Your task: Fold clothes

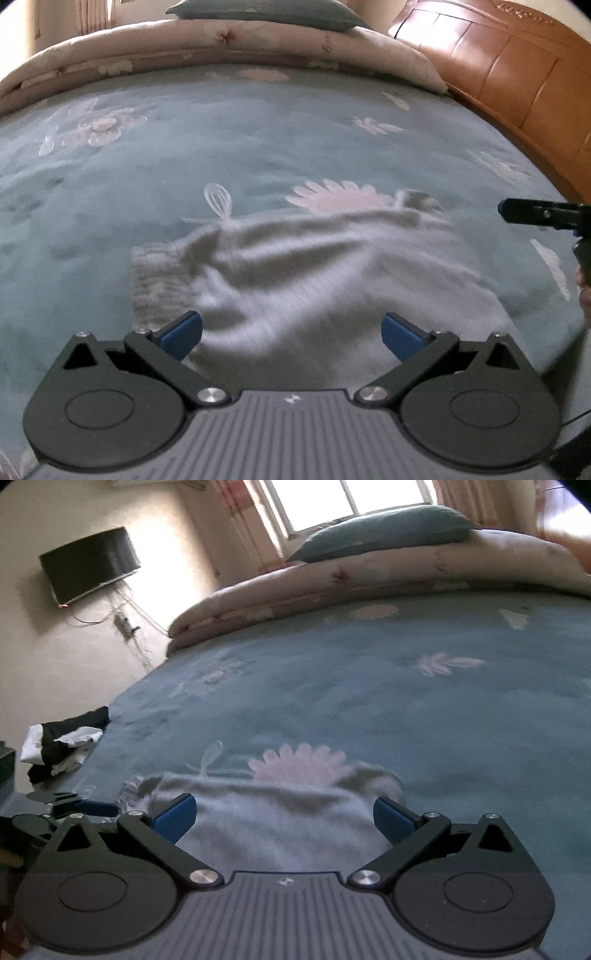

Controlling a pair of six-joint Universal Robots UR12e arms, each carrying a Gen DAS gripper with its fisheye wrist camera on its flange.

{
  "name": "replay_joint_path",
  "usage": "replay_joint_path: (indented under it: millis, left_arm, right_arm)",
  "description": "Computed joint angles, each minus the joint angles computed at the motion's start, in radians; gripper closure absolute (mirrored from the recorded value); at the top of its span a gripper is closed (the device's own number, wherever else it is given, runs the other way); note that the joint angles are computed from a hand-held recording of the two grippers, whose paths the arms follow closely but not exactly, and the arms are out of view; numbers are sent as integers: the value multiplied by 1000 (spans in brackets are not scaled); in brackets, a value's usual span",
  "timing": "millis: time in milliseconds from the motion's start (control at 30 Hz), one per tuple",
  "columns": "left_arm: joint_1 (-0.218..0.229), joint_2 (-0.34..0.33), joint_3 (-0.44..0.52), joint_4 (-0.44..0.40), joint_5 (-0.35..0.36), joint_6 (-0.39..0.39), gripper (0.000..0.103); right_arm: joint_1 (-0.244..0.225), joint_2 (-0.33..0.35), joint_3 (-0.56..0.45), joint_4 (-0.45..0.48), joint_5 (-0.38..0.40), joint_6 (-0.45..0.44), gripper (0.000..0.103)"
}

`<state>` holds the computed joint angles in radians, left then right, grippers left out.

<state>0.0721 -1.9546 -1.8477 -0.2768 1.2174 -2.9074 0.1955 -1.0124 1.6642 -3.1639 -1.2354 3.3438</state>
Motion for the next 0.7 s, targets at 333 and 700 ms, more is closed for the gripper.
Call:
replay_joint_path:
  millis: [333,700]
  left_arm:
    - [-20,66,-86,14,4,35,1]
    - [-13,55,-120,16,-31,7,1]
  right_arm:
    - [39,-109,131,-34,-82,-10,0]
    - [56,-159,182,-76,-130,-19,0]
